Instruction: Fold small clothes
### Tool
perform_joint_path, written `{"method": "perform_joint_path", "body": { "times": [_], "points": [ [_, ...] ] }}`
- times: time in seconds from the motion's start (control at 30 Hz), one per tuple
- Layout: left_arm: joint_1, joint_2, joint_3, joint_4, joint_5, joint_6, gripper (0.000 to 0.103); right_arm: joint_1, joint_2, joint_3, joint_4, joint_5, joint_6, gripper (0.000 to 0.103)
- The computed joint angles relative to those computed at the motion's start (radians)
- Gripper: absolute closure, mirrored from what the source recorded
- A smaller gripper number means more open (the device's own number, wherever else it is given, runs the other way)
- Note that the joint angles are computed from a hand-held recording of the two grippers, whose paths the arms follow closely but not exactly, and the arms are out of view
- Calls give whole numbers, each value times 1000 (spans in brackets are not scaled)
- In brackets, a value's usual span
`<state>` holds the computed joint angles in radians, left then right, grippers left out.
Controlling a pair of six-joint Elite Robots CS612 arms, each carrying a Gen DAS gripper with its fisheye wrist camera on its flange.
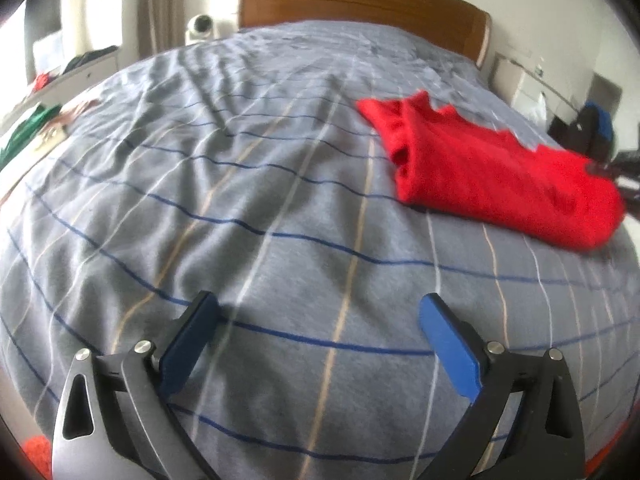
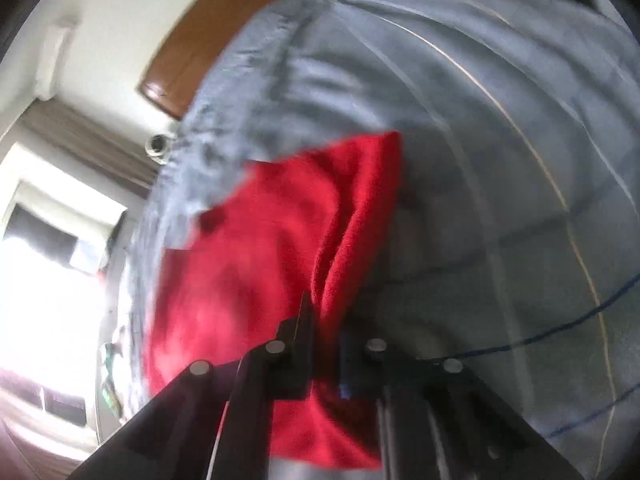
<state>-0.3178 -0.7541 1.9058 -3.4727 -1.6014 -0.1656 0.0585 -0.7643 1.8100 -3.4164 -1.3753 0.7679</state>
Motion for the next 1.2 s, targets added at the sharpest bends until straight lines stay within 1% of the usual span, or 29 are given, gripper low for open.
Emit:
{"method": "perform_joint_path", "body": {
  "times": [0.07, 0.1, 0.17, 0.2, 0.3, 0.33, 0.37, 0.43, 0.47, 0.5, 0.53, 0.57, 0.6, 0.67, 0.7, 0.73, 0.77, 0.8, 0.83, 0.87, 0.9, 1.0, 1.1, 1.13, 1.17, 1.2],
  "points": [
    [10, 2, -8, 5, -19, -35, 2, 32, -14, -48, 36, -6, -54, 93],
    [12, 3, -11, 6, -23, -45, 2, 52, -14, -85, 55, -1, -76, 93],
    [17, 5, -13, 4, -27, -60, 3, 89, 1, -160, 108, -2, -108, 93],
    [18, 5, -12, 1, -26, -64, 3, 101, 10, -186, 125, 0, -121, 93],
    [21, 6, -10, -5, -15, -65, 3, 156, 66, -323, 235, -15, -187, 93],
    [21, 7, -9, -6, -6, -63, 3, 178, 96, -383, 286, -25, -214, 93],
    [21, 7, -9, -5, 0, -63, 3, 189, 112, -408, 310, -28, -232, 93],
    [24, 7, -10, -4, -1, -64, 3, 223, 158, -483, 378, -55, -285, 93],
    [26, 8, -11, -3, -4, -64, 3, 236, 183, -519, 411, -57, -308, 90],
    [28, 8, -11, -2, -7, -64, 3, 238, 195, -530, 430, -33, -315, 80],
    [29, 7, -10, -2, -11, -64, 3, 235, 213, -553, 467, 32, -306, 68],
    [31, 6, -9, -3, -15, -64, 3, 230, 222, -558, 465, 84, -287, 67],
    [32, 5, -9, -2, -20, -65, 3, 225, 221, -543, 421, 132, -261, 67],
    [34, 4, -9, 3, -25, -63, 3, 212, 201, -495, 318, 184, -232, 67],
    [34, 4, -10, 6, -26, -63, 3, 208, 190, -474, 279, 194, -224, 66],
    [35, 3, -11, 9, -29, -64, 3, 199, 166, -434, 214, 193, -219, 63],
    [36, 4, -13, 12, -33, -64, 3, 197, 154, -419, 191, 168, -223, 59],
    [38, 5, -16, 14, -39, -66, 3, 197, 125, -383, 180, 102, -254, 56],
    [40, 6, -19, 16, -42, -68, 3, 202, 102, -364, 210, 23, -303, 56],
    [41, 6, -20, 18, -45, -74, 3, 208, 87, -355, 251, -35, -350, 56],
    [40, 7, -21, 19, -45, -78, 3, 213, 78, -346, 292, -71, -396, 56],
    [35, 8, -21, 17, -29, -75, 3, 237, 91, -352, 379, -122, -484, 60],
    [29, 10, -16, 10, -10, -51, 3, 276, 137, -377, 427, -151, -571, 61],
    [27, 10, -12, 4, -5, -42, 3, 289, 146, -381, 427, -179, -590, 61],
    [27, 9, -8, 0, -3, -34, 3, 306, 151, -376, 398, -225, -615, 61],
    [26, 8, -5, -4, -2, -28, 3, 307, 147, -366, 380, -230, -625, 61]
  ]
}}
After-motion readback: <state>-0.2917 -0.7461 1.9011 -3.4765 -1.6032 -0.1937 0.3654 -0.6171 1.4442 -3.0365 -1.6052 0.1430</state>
